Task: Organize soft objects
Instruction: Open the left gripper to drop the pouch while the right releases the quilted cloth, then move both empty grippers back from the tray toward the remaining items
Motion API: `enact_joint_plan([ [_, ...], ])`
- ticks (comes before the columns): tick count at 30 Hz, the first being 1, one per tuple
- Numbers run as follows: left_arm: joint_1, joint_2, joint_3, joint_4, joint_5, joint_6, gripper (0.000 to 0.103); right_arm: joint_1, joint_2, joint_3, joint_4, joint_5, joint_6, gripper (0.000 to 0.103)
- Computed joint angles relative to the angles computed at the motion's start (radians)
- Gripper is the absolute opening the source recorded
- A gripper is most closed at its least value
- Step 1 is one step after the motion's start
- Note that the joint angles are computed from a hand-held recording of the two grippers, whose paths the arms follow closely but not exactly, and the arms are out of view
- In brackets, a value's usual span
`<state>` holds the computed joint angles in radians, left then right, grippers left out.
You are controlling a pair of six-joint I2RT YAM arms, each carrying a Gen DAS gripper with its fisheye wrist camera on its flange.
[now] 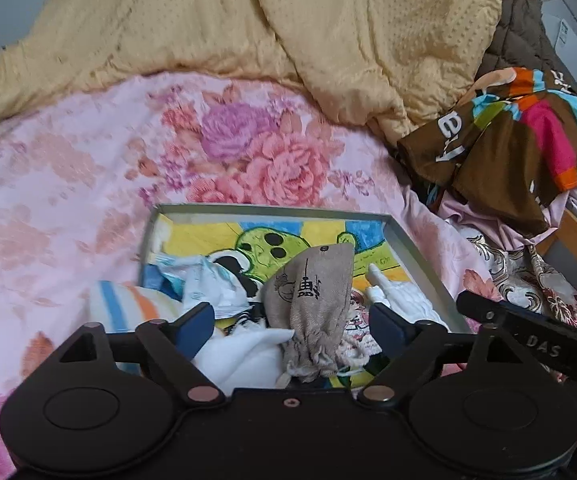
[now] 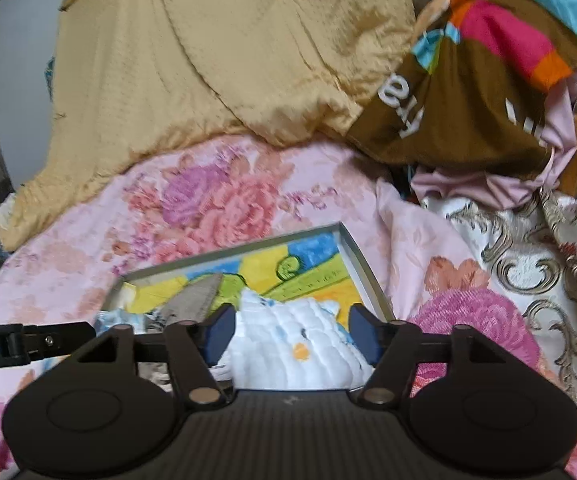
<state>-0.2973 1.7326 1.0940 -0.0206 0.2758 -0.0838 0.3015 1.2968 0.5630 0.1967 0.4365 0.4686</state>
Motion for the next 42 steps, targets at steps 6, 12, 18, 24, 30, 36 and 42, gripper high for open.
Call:
enact_joint_plan([
  [6, 0.036, -0.188, -0.142, -0.006, 0.013, 0.053, 0.093, 0.127, -0.163, -0.022, -0.118, 0.109, 0.019, 0.088],
  [12, 0.090, -0.381, -0.265, -0.032, 0.054, 0.039, 0.099, 0.335, -0.290, -0.038, -0.274, 0.319, 0.100, 0.096],
  [18, 0.153, -0.568, -0.384, -0.072, 0.103, 0.062, 0.102, 0.537, -0.360, -0.031, -0.458, 0.485, 0.275, 0.099],
  [24, 0.200, -0.714, -0.477, -0.126, 0.118, 0.096, 0.102, 0.741, -0.342, 0.022, -0.703, 0.650, 0.524, 0.101],
  [30, 0.224, -0.859, -0.555, -0.192, 0.130, 0.145, 0.102, 0.929, -0.239, 0.103, -1.055, 0.737, 0.971, 0.103],
  [36, 0.274, -0.993, -0.619, -0.298, 0.182, 0.209, 0.102, 1.081, -0.094, 0.176, -1.382, 0.727, 1.431, 0.103],
  [42, 0.344, -1.123, -0.690, -0.434, 0.241, 0.339, 0.102, 1.187, 0.022, 0.225, -1.495, 0.679, 1.620, 0.103],
])
